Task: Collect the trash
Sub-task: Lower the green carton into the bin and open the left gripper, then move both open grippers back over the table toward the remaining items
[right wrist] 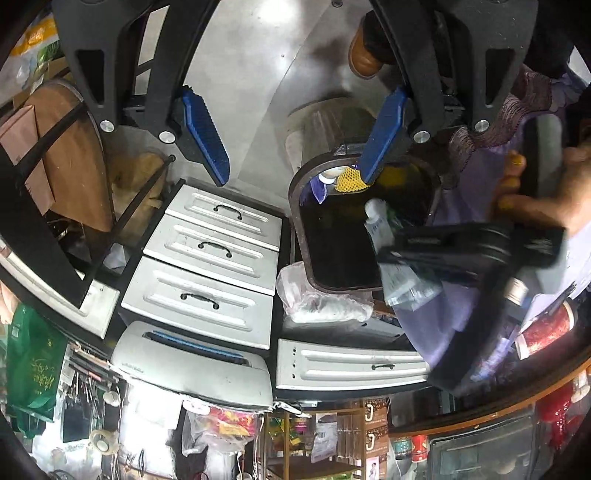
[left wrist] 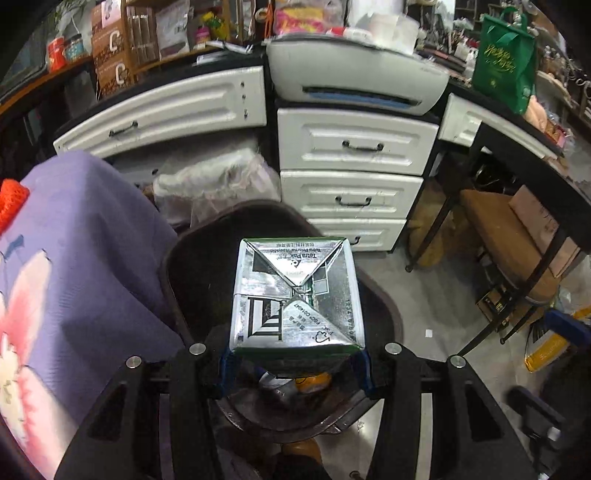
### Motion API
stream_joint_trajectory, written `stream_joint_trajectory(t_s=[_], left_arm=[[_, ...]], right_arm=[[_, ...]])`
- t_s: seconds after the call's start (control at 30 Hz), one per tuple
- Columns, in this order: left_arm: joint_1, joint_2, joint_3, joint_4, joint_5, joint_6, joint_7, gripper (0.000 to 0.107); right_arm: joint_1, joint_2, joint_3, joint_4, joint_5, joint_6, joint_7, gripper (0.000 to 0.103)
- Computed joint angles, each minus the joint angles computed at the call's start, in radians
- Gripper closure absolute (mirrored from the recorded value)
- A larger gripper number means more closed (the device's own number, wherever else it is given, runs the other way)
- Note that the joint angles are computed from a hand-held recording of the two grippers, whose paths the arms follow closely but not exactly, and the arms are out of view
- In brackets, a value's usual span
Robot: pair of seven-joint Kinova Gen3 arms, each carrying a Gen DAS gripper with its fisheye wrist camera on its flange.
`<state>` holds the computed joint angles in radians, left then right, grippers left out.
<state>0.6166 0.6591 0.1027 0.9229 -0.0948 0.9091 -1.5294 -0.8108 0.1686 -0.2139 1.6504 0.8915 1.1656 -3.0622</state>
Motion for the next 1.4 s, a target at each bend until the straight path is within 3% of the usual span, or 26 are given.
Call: stream_joint_trajectory(t_s=[0.1, 0.17, 0.23, 0.37, 0.57, 0.8, 0.97, 1.1, 1.4], left_arm=[[0.016, 0.02, -0.012, -0.028, -0.017, 0.026, 0.013, 0.052], [0.02, 0.015, -0.014, -0.021, -0.021, 0.013, 0.016, 0.036], [0.022, 0.002, -0.015, -0.001, -0.025, -0.014, 0.018, 0.03], [0.012, -0.02, 0.003, 0.015, -0.016, -0.022, -0.009, 0.03], [-0.005, -0.118, 0.015, 0.119, -0.007, -0.101, -0.021, 0.029], [-0.051, -0.276, 0.025, 0.269, -0.014, -0.192, -0.021, 0.024], [-0.098, -0.378, 0.029, 0.374, -0.023, -0.257, -0.024, 0.018], [-0.145, -0.448, 0.026, 0.449, -0.032, -0.308, -0.01, 0.014], [-0.279, -0.554, 0.013, 0.54, -0.039, -0.314, -0.026, 0.011]], right_arm=[[-0.01, -0.004, -0.004, -0.005, 0.014, 0.015, -0.006, 0.03], [-0.014, -0.008, -0.006, -0.006, 0.021, 0.018, -0.016, 0.03], [-0.02, -0.009, -0.01, -0.011, 0.031, 0.029, -0.027, 0.03], [-0.037, -0.009, -0.017, -0.021, 0.058, 0.057, -0.047, 0.029], [-0.064, -0.003, -0.025, -0.046, 0.093, 0.097, -0.064, 0.028], [-0.079, 0.0, -0.03, -0.064, 0.124, 0.083, -0.089, 0.025], [-0.076, 0.012, -0.022, -0.102, 0.12, 0.02, -0.069, 0.024], [-0.084, 0.044, -0.008, -0.172, 0.118, -0.033, -0.016, 0.024], [-0.137, 0.169, 0.051, -0.4, 0.072, -0.139, 0.215, 0.023]])
